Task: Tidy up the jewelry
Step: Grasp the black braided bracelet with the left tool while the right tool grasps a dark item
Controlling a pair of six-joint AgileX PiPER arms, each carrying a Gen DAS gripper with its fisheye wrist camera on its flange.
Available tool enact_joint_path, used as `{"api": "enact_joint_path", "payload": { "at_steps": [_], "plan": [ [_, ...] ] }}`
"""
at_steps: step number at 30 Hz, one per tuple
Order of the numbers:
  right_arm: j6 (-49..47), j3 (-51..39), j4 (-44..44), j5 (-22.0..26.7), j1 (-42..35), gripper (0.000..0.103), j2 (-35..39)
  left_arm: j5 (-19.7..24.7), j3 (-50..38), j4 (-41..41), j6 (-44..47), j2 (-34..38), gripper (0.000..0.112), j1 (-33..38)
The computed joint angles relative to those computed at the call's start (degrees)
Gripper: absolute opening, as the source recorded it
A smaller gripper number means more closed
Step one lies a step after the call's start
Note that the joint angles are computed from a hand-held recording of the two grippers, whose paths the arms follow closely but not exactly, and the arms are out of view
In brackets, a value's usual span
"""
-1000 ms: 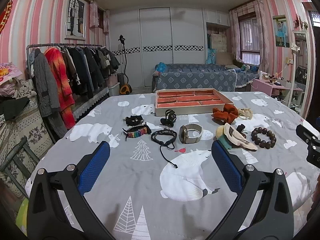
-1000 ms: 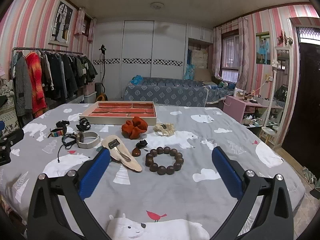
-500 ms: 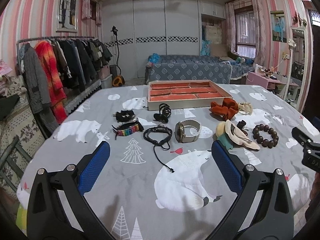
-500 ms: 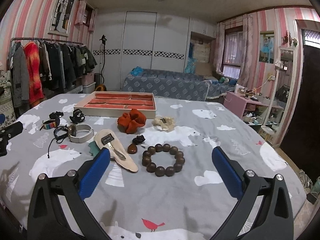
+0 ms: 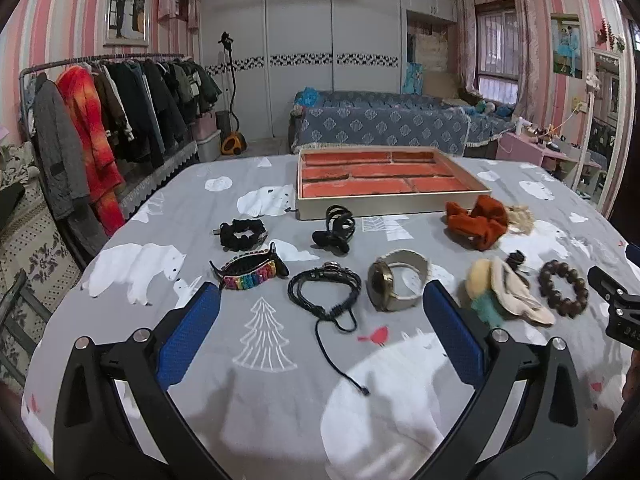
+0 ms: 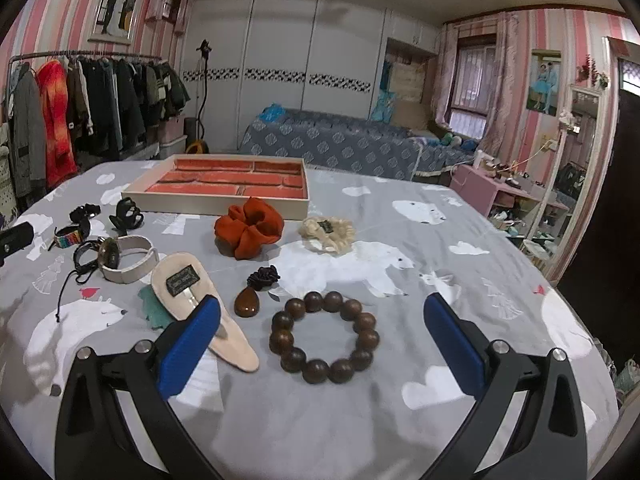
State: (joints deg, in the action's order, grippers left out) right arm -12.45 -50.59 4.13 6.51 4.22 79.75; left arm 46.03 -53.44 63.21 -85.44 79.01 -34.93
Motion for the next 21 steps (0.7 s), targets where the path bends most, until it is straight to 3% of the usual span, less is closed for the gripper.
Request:
{"api": "enact_joint_path", "payload": {
  "at_steps": [2,5,7,9,12,17,21],
  "plan": [
    [-0.93,-1.60,0.95,0.21,0.13,0.099,1.69,-4.63,-0.24,-1.76,2.28,0.82,0.098,3.67],
    [-9.50,-5.44,9.71,3.17,-0.37,0.096,4.94,-8.54,-1.06,-6.21,6.49,2.42,0.098,7.69],
    [-10.21,-8.19,10.53,5.11,-0.27,0.090,7.38,-10.12,-2.09,-9.05,10.16,3.60,0.096,9.77],
    [-7.45,-10.98,7.73,6.72,0.31,0.085,9.94,-10.96,-3.20,-10.58,12.55,4.94,0.092,11.15],
    [-9.86,-15.17,10.66,9.34,0.63,0.078,13.72,-11.64,-6.11,-14.94,18.31,7.61,0.083,13.73],
    [-5.32,-21.33,7.20,13.42,1.80,0.067,19.61,-12.86,-9.87,-21.18,27.00,11.15,0.081,17.71],
    [-4.15,-24.30,6.47,15.52,2.15,0.062,22.41,-12.45,-11.11,-21.51,27.67,13.33,0.081,18.78]
  ]
}}
